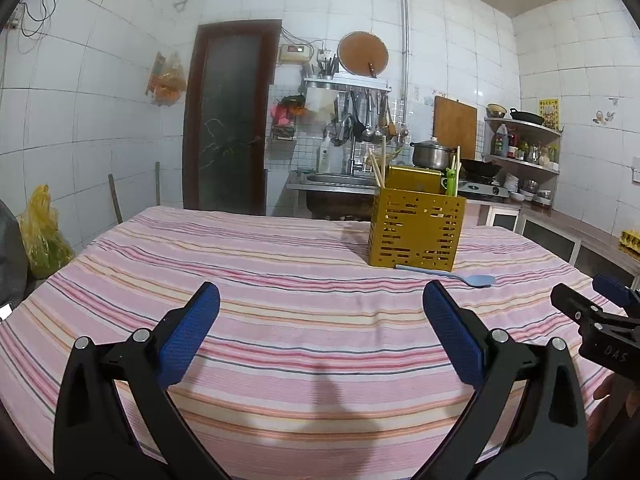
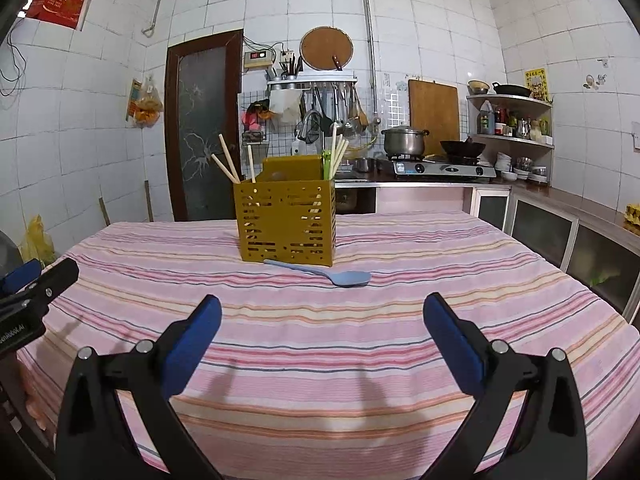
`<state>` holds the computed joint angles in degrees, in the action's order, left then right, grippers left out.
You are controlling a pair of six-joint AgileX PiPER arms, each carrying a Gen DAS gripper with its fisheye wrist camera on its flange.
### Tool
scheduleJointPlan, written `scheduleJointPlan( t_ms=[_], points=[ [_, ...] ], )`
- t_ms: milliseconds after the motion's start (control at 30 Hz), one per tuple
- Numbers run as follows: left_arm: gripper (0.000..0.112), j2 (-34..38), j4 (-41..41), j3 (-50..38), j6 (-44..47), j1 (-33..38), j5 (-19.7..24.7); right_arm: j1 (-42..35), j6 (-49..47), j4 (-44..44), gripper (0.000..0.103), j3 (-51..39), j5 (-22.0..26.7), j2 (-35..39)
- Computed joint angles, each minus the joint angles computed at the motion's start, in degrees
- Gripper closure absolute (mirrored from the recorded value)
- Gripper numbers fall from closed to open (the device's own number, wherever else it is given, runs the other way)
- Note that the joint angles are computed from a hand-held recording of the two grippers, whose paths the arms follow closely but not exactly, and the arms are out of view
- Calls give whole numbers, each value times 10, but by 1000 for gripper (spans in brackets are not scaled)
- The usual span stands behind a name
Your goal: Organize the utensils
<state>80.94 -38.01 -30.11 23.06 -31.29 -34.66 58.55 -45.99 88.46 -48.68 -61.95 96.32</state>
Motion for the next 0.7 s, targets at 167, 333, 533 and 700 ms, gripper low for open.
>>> scheduleJointPlan(
  t_ms=[167, 333, 533, 700],
  points=[
    [14, 0, -5, 3, 13, -6, -6, 1, 18, -5, 4, 10, -3, 0],
    [14, -1, -9, -4, 18, -1, 10, -7, 8, 0, 4, 6, 10, -2],
    [14, -3, -20, -3, 28, -2, 10, 1, 11, 3, 4, 6, -9, 0],
    [14, -3, -44, 0, 47, -15, -4, 7, 9, 8, 4, 3, -24, 4]
  ],
)
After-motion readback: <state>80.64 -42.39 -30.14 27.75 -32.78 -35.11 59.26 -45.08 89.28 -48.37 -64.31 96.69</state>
